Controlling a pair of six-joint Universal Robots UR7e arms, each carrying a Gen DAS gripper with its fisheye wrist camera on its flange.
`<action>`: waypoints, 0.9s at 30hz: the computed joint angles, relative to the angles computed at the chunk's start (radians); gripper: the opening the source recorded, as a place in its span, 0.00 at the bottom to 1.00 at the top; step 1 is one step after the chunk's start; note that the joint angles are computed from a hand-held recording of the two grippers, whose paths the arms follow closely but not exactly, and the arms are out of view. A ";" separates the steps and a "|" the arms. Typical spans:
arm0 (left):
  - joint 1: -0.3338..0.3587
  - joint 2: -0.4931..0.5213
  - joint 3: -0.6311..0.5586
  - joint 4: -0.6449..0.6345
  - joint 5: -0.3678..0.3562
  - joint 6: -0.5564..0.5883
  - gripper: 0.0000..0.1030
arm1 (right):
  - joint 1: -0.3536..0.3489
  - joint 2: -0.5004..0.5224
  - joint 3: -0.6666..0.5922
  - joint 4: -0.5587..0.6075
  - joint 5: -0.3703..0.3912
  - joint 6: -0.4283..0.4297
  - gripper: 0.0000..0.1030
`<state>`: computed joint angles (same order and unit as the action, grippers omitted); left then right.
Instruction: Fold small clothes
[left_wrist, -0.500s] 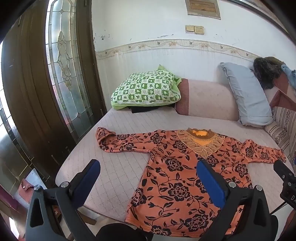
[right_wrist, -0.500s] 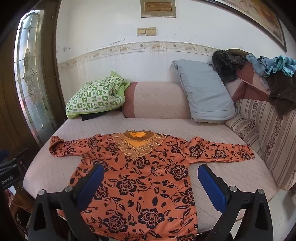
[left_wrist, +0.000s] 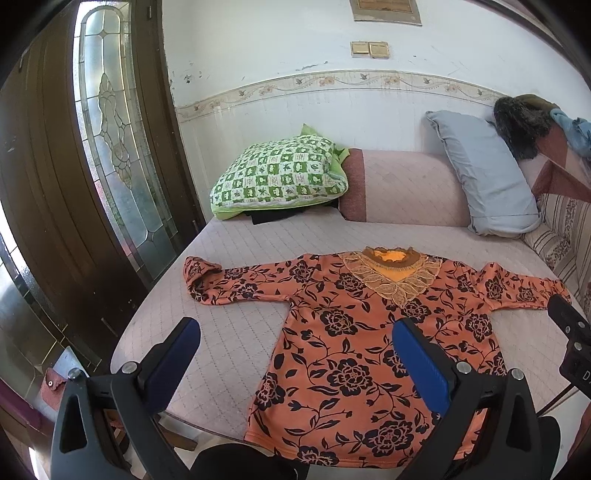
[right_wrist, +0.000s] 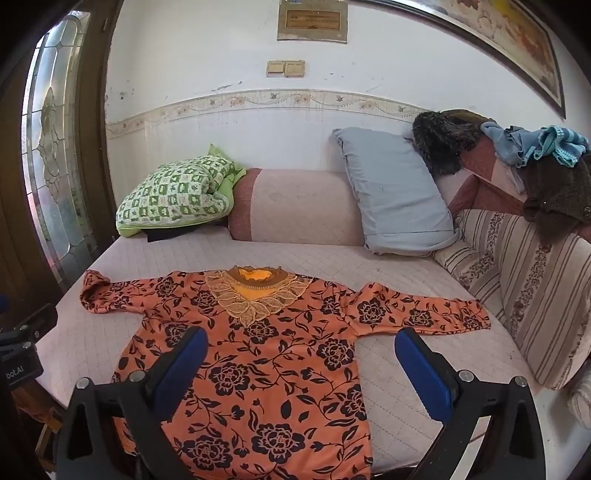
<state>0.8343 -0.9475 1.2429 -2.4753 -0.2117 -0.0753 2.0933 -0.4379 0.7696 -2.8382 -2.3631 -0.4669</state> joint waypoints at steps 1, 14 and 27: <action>-0.001 0.003 -0.002 -0.001 0.000 0.003 1.00 | -0.002 -0.005 0.005 -0.005 0.002 0.000 0.99; -0.010 0.015 -0.008 0.033 -0.007 0.000 1.00 | -0.011 -0.017 0.022 -0.025 -0.013 -0.004 0.99; -0.007 0.017 -0.015 0.055 -0.015 -0.010 1.00 | -0.014 -0.008 0.015 -0.013 -0.019 0.000 0.99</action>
